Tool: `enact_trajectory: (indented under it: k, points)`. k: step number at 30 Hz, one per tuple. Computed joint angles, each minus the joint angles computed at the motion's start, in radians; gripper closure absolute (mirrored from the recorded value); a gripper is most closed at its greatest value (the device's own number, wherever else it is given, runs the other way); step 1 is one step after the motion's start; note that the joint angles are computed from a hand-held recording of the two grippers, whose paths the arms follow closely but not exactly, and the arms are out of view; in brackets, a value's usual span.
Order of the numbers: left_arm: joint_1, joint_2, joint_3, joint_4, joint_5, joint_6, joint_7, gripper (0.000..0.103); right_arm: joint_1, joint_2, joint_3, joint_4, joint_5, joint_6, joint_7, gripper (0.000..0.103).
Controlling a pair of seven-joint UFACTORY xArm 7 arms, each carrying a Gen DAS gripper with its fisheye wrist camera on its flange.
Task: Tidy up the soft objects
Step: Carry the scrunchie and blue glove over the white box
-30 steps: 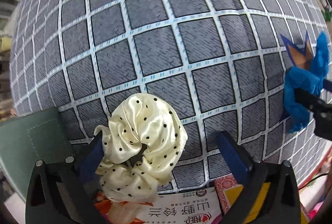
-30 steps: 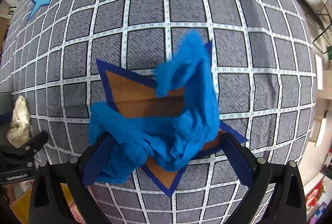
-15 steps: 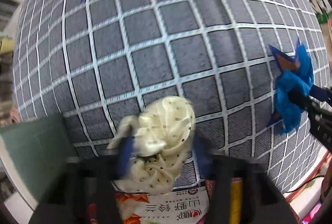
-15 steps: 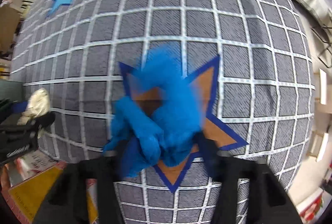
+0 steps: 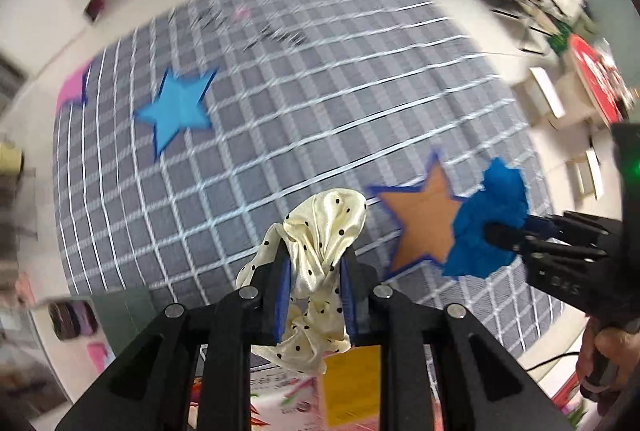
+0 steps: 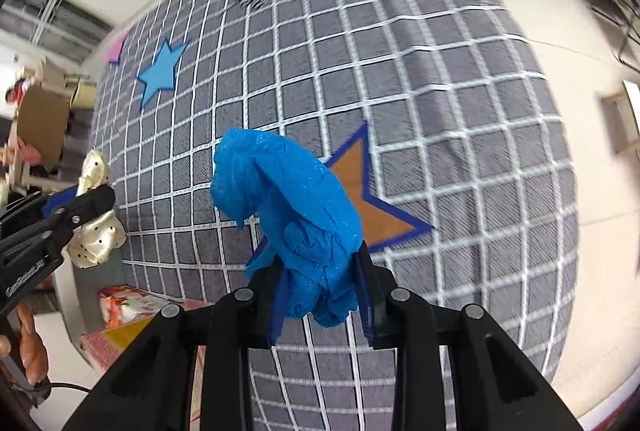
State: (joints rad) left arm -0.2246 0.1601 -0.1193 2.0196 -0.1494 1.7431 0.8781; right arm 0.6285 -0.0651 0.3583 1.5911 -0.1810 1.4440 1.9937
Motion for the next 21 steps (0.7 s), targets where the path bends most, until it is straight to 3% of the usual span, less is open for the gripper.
enact_trajectory:
  k: [3, 7, 10, 15, 17, 18, 20, 21]
  points:
    - [0.028, -0.099, 0.007, -0.074, -0.075, 0.052, 0.092, 0.079, 0.129, 0.004, -0.070, 0.056, -0.033, 0.077, 0.076, 0.072]
    - [0.032, -0.230, 0.021, -0.160, -0.139, 0.125, 0.213, 0.079, 0.187, 0.066, -0.041, 0.184, -0.084, 0.189, 0.180, 0.072]
    - [0.031, -0.299, 0.050, -0.183, -0.175, 0.228, 0.315, 0.079, 0.258, 0.125, -0.039, 0.292, -0.115, 0.275, 0.251, 0.072]
    - [0.042, -0.387, 0.108, -0.214, -0.163, 0.362, 0.523, 0.079, 0.378, 0.265, -0.045, 0.503, -0.155, 0.382, 0.347, 0.072]
    - [0.052, -0.412, 0.137, -0.224, -0.147, 0.401, 0.618, 0.079, 0.374, 0.349, 0.033, 0.611, -0.202, 0.417, 0.395, 0.072]
    - [0.058, -0.425, 0.148, -0.232, -0.141, 0.406, 0.656, 0.079, 0.399, 0.385, 0.032, 0.663, -0.212, 0.434, 0.406, 0.072]
    - [0.073, -0.443, 0.173, -0.246, -0.128, 0.401, 0.729, 0.079, 0.500, 0.502, -0.030, 0.848, -0.226, 0.493, 0.402, 0.072]
    - [0.081, -0.440, 0.182, -0.243, -0.125, 0.399, 0.748, 0.079, 0.567, 0.562, -0.121, 0.952, -0.198, 0.524, 0.376, 0.072]
